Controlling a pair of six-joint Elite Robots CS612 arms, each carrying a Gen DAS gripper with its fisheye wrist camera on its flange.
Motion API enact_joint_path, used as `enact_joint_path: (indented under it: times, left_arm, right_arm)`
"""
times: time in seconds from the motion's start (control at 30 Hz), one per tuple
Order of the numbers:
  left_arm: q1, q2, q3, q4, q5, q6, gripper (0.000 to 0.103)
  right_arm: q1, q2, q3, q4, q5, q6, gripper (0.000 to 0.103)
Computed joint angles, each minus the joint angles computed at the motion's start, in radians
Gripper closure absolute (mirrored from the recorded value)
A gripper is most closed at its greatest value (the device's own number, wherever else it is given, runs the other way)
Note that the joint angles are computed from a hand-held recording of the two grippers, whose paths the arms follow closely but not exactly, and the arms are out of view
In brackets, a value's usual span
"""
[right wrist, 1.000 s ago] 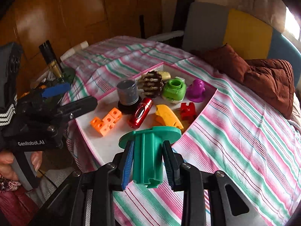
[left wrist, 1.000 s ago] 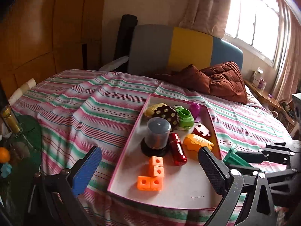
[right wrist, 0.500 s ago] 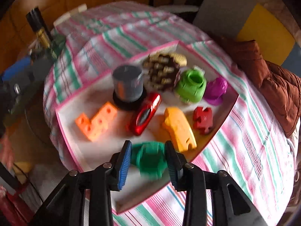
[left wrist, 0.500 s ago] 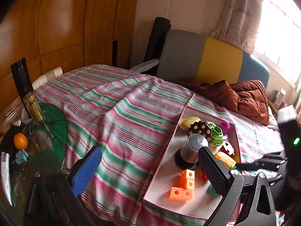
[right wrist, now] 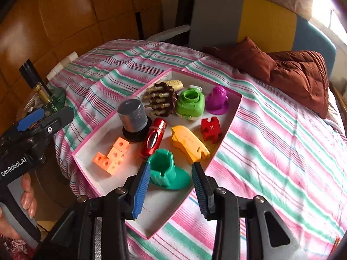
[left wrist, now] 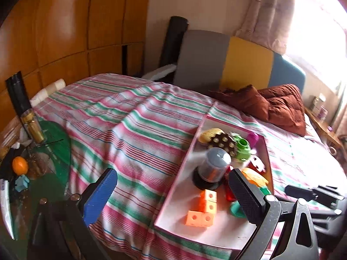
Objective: Organize rigid objects
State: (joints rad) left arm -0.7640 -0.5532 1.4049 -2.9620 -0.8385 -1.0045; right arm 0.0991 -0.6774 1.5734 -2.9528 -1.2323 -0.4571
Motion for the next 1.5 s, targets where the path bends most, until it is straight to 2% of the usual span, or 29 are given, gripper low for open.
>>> enact_joint_path:
  times: [0.13, 0.3, 0.43, 0.57, 0.67, 0.8, 0.83, 0.9, 1.0, 1.13, 1.27, 1.37, 1.5]
  left_arm:
    - [-0.003, -0.004, -0.008, 0.052, -0.002, -0.012, 0.0]
    - [-0.018, -0.011, -0.003, 0.092, 0.066, -0.016, 0.0]
    - [-0.021, -0.019, 0.001, 0.112, 0.073, -0.002, 0.0]
    - [-0.015, -0.025, 0.017, 0.067, 0.019, 0.006, 0.0]
    - [-0.008, -0.027, 0.026, 0.031, -0.03, -0.004, 0.0]
    - [0.001, -0.017, 0.056, -0.155, -0.088, 0.007, 0.0]
    - [0.002, -0.019, 0.061, -0.169, -0.094, -0.012, 0.0]
    - [0.003, -0.027, 0.054, -0.096, -0.082, -0.043, 0.0]
    - [-0.004, -0.028, 0.03, -0.001, -0.05, -0.034, 0.0]
    - [-0.011, -0.03, 0.02, 0.031, -0.044, -0.028, 0.0]
    - [-0.009, -0.034, 0.001, 0.103, -0.06, -0.022, 0.0]
    - [-0.007, -0.032, -0.007, 0.106, -0.08, -0.015, 0.0]
    - [-0.025, -0.022, -0.025, 0.156, -0.014, -0.041, 0.0]
  right_arm:
    - [0.001, 0.001, 0.037, -0.073, -0.003, 0.063, 0.062]
    - [0.004, -0.004, 0.067, -0.15, -0.017, 0.124, 0.059]
    - [0.005, -0.008, 0.084, -0.211, -0.017, 0.161, 0.049]
    - [0.002, -0.013, 0.093, -0.243, -0.011, 0.207, 0.048]
    - [0.006, -0.015, 0.097, -0.27, -0.047, 0.237, 0.048]
    - [0.012, -0.015, 0.099, -0.296, -0.104, 0.263, 0.046]
    - [0.013, -0.014, 0.098, -0.298, -0.116, 0.27, 0.045]
    - [0.011, -0.013, 0.097, -0.301, -0.118, 0.283, 0.044]
    - [0.008, -0.012, 0.099, -0.317, -0.113, 0.306, 0.044]
    - [0.012, -0.01, 0.1, -0.347, -0.15, 0.315, 0.044]
    - [0.01, -0.008, 0.094, -0.345, -0.163, 0.337, 0.043]
    - [0.007, -0.007, 0.092, -0.341, -0.169, 0.349, 0.043]
    - [0.006, -0.005, 0.092, -0.355, -0.179, 0.361, 0.043]
